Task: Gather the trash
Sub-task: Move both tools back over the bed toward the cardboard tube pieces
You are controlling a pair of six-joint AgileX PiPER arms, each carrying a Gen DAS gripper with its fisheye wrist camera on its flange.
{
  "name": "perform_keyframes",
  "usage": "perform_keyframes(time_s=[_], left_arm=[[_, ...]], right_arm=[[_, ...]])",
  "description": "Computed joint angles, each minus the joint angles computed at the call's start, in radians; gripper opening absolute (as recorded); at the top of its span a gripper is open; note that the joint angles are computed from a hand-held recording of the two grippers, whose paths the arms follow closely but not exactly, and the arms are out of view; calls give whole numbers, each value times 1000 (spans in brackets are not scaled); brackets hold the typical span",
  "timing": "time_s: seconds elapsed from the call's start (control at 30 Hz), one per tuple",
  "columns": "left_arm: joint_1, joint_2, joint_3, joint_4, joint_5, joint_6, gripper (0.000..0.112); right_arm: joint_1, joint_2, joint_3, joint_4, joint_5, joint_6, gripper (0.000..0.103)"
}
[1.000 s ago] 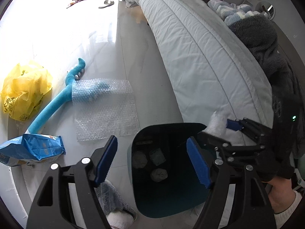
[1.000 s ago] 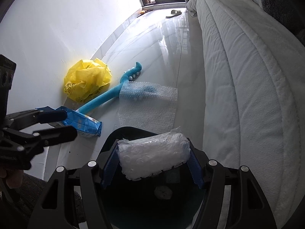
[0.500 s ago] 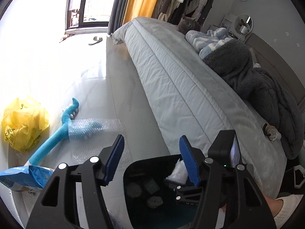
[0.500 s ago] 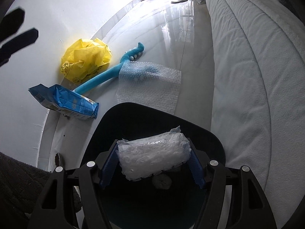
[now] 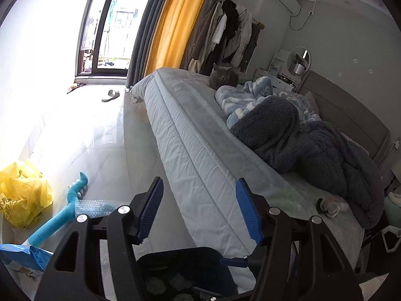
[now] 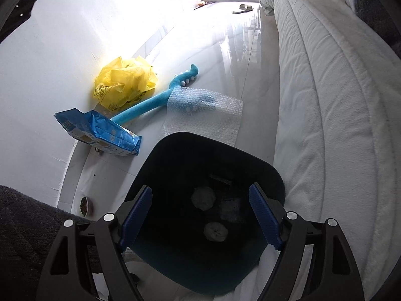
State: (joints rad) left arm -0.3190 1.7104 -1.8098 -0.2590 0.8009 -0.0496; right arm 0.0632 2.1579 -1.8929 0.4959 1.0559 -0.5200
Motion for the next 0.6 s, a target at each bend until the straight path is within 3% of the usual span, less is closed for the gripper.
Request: perform_keyframes(time_s=[0.2,0.6], left_arm=[[-85,28,-75,126,-23,-116,68],[-222,103,-171,181,-76,-219,80]], right_arm=[[-70,-119,106,99,-32,-126,81],[-284,-266,262,232,-91,-322,83]])
